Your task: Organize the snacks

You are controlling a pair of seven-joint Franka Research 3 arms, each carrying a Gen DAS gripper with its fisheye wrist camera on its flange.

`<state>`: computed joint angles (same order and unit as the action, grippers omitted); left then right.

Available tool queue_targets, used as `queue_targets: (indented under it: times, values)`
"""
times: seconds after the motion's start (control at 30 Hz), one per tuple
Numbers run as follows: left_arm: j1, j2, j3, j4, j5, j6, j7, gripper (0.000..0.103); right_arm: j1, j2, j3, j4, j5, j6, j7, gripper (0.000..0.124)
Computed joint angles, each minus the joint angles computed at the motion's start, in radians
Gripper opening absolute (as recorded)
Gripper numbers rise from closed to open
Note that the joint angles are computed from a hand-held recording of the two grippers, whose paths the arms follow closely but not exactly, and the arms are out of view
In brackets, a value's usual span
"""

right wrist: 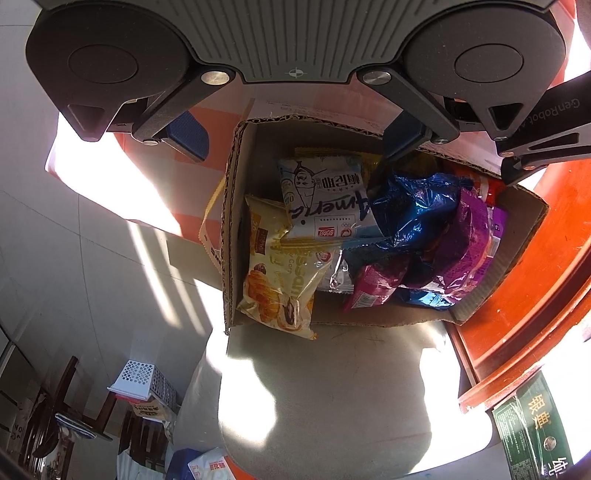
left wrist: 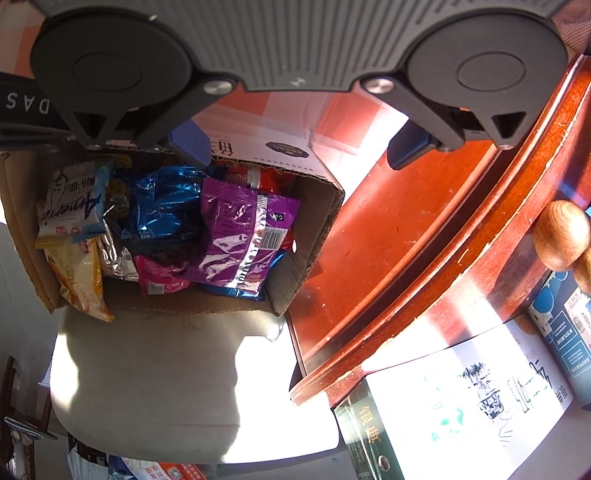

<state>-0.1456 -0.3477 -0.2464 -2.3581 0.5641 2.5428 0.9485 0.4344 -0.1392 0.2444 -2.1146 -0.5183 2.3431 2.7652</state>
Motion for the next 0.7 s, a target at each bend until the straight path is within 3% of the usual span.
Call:
queue_targets:
  times: [0.43,0.7]
  values:
    - [0.015,-0.081,-0.02,-0.052,0.05,0.008,-0.044,0.102,-0.003,-0.049,0.022,-0.045,-0.019,0.038,0.0,0.101]
    - [-0.021,-0.171,0.008,-0.121,-0.014,0.009,0.012,0.102,-0.008,-0.107,0.049,-0.107,-0.027,0.055,0.017,0.101]
